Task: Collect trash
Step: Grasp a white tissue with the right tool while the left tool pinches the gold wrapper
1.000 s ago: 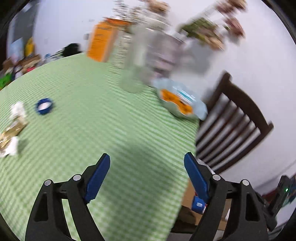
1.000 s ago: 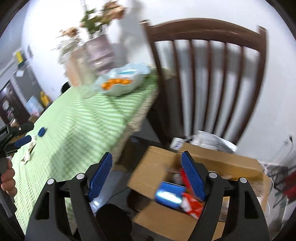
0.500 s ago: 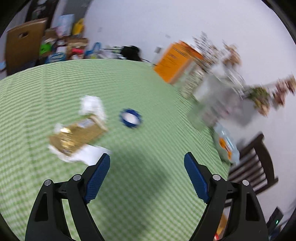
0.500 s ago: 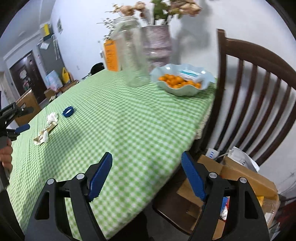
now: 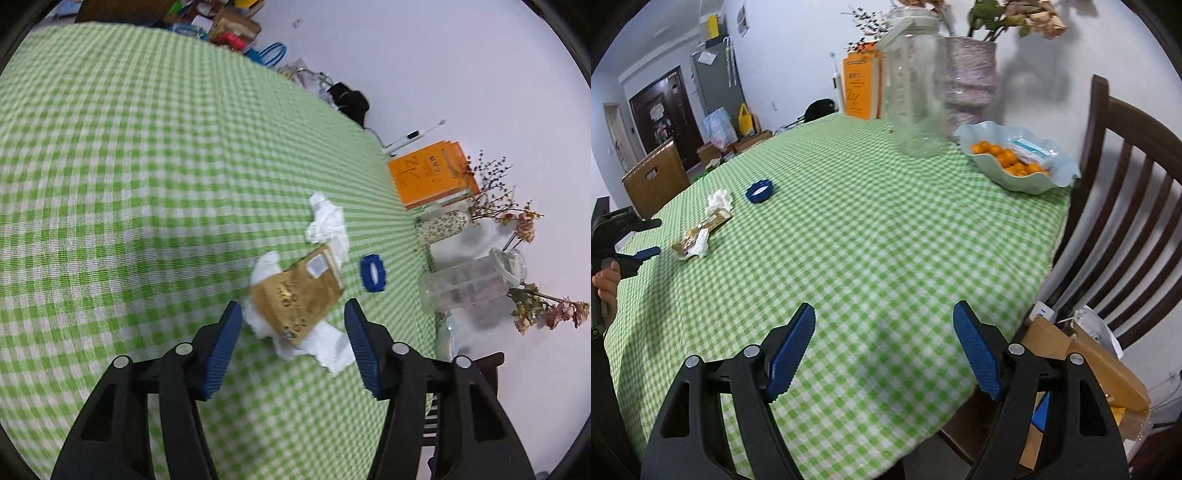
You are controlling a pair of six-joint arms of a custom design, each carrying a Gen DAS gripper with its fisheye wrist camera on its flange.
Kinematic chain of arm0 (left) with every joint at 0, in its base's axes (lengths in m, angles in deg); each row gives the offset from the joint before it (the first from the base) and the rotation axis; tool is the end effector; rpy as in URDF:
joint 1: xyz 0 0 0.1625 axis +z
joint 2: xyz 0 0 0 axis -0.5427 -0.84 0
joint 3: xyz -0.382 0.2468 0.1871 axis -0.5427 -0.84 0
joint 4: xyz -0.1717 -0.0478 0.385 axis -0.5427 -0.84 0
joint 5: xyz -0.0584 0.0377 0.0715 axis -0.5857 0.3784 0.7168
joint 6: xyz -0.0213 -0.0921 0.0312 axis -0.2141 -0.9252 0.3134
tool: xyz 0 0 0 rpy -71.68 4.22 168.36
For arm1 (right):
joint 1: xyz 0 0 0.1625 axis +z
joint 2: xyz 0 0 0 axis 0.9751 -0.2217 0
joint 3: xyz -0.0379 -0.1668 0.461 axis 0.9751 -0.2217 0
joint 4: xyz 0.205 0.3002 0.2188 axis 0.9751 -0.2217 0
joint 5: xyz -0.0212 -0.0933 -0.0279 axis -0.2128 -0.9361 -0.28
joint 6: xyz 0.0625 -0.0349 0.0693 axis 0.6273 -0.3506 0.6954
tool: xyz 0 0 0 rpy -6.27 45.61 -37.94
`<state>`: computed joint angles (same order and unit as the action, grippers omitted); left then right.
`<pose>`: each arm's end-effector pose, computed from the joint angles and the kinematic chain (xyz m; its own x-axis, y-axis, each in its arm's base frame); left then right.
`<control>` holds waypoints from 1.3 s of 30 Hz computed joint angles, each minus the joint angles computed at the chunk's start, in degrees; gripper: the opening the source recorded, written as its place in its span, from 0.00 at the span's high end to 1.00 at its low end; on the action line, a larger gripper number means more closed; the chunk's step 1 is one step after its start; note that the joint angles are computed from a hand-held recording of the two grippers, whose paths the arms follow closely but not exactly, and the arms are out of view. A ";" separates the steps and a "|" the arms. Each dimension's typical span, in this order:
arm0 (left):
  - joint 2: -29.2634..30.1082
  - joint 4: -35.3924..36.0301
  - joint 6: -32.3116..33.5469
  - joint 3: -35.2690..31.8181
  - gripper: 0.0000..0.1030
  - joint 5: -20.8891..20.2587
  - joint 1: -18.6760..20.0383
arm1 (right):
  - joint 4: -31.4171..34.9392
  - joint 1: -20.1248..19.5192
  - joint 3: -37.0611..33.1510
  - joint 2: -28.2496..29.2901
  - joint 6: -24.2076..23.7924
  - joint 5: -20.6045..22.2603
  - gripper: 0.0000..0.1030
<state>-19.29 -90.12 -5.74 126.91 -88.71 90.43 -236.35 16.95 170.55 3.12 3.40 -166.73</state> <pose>-0.2921 -0.7954 0.2300 -0.9574 -0.2886 0.0131 -0.2323 0.7420 -0.6288 0.1325 -0.6793 0.4462 -0.7785 -0.0248 0.6271 -0.4288 0.7507 -0.5026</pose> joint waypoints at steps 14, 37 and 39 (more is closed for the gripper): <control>1.50 -3.99 -2.40 0.16 0.73 -5.13 2.21 | 3.41 0.97 -1.39 3.16 0.25 -0.30 0.28; -1.27 -17.86 11.02 2.93 1.00 2.82 -3.22 | 9.89 5.52 -12.25 14.10 -3.89 6.56 0.28; -2.05 -19.24 12.09 3.84 1.00 4.87 -3.81 | 11.99 5.78 -14.85 16.05 -3.30 7.80 0.28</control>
